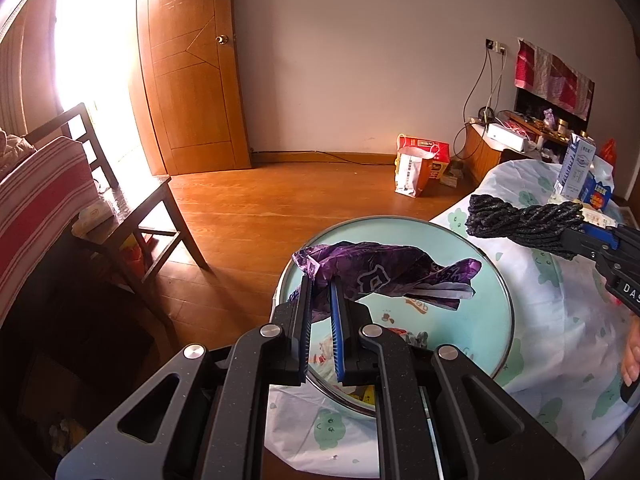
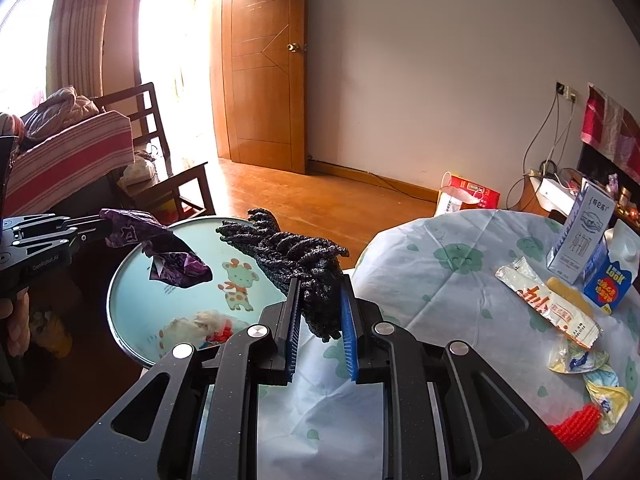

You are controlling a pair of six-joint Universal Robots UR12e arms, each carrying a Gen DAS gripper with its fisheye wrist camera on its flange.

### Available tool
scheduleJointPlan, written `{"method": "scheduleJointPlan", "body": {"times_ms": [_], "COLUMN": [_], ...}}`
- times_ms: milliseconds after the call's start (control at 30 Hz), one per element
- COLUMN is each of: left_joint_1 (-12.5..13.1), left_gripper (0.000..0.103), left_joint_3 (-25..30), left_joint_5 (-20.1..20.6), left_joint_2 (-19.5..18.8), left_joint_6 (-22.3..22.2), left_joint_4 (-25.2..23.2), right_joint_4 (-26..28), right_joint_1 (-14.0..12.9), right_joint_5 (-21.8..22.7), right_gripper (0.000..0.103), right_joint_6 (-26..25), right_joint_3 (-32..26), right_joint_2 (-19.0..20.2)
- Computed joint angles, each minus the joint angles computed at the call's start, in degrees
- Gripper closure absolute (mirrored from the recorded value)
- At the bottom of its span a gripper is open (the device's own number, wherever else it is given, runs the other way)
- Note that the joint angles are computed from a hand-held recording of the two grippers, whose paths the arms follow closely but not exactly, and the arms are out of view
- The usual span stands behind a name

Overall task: Collect trash
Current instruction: 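Carry the black scrubber and purple bag in both grippers over the blue bin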

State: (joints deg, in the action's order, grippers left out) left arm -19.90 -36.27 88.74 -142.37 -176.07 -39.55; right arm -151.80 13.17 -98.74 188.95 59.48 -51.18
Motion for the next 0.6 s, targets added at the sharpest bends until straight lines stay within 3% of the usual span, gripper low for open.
{"method": "scheduleJointPlan", "body": {"times_ms": [600], "left_joint_1": [0.22], "left_gripper": [0.094], "left_joint_3": [-0.05], "left_joint_5": [1.02], "left_joint_2": [0.10], "left_joint_6": [-1.18], "left_joint_4": [-0.31], "right_joint_4": [1.22], "right_joint_1": [0.25], "right_joint_5": [0.89], "right_gripper": [0.083], "right_joint_6": [-1.45], "right_joint_3": [-1.81], "right_joint_2": [0.97]}}
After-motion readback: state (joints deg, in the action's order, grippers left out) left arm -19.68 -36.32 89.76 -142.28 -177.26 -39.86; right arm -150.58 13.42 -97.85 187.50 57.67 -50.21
